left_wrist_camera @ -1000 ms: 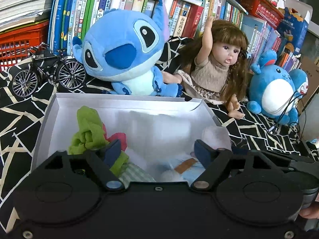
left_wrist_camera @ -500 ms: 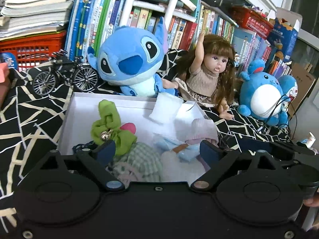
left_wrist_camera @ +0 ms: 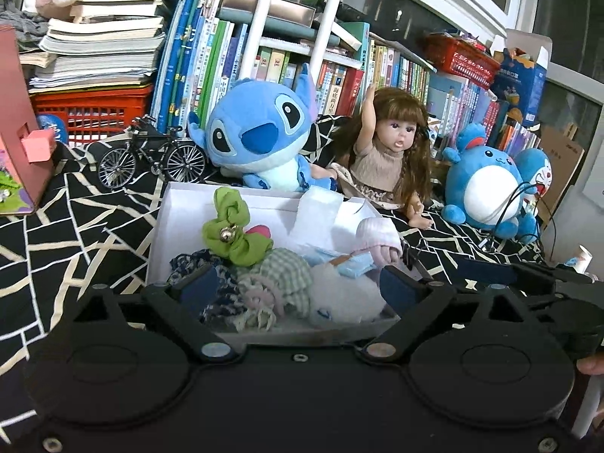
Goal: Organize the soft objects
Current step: 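Open both tools to release the hat and cube into the box, then withdraw both tools from the box toward the yellow sequin item on the bed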
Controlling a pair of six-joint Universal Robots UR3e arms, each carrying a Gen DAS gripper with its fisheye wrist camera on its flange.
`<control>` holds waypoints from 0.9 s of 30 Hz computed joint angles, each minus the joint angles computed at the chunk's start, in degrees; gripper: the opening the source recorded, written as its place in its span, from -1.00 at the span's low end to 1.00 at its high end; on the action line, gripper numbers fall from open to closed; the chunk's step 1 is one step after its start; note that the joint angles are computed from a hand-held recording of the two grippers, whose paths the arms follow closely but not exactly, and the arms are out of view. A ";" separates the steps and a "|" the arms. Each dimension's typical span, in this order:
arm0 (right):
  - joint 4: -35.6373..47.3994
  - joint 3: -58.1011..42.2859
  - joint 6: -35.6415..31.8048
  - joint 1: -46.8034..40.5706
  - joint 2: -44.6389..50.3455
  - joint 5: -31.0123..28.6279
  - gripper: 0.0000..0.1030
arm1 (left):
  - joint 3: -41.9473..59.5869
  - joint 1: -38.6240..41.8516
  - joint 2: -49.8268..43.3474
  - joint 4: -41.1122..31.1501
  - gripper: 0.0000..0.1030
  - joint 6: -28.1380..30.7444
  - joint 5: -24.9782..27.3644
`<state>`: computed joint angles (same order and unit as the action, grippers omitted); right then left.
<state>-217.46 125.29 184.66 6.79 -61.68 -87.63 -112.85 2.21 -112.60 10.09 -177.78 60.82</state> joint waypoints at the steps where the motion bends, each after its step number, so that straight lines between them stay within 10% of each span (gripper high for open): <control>1: -1.07 0.71 -0.04 0.28 0.12 -0.37 0.79 | -1.33 0.29 0.71 0.40 0.80 -0.11 0.07; 27: -27.41 17.13 -4.13 7.85 6.77 -7.13 0.97 | -38.10 12.19 16.62 18.97 0.81 7.87 -6.47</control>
